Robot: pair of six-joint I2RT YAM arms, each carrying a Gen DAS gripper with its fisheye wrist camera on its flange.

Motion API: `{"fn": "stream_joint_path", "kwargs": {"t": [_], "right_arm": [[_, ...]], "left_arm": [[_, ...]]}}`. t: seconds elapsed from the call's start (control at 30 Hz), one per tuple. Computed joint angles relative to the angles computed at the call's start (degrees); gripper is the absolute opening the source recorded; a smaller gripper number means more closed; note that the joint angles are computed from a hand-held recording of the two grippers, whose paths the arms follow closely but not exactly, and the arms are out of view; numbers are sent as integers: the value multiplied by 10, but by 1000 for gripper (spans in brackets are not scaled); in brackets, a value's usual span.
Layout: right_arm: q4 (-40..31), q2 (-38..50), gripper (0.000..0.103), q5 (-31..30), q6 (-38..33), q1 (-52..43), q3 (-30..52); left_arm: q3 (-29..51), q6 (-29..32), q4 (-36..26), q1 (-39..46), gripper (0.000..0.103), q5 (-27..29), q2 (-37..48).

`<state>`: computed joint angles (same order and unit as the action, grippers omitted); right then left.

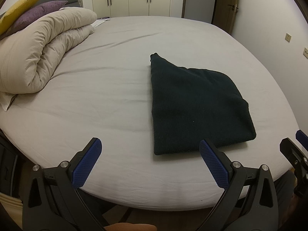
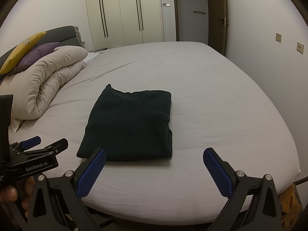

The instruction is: Fold small clothes

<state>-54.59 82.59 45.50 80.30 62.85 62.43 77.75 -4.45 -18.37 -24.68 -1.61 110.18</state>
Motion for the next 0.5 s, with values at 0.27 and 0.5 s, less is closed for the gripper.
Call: {"fn": "stream_joint_path", "kwargs": {"t": [0.27,0.5], "right_arm": [[1,-1,103,-1,1,1,-2],[3,-4,103,-2,-3,-2,-4]], "left_arm": [[7,1,-6,3,103,3,4],[9,2,-7,5,103,1,6]]}}
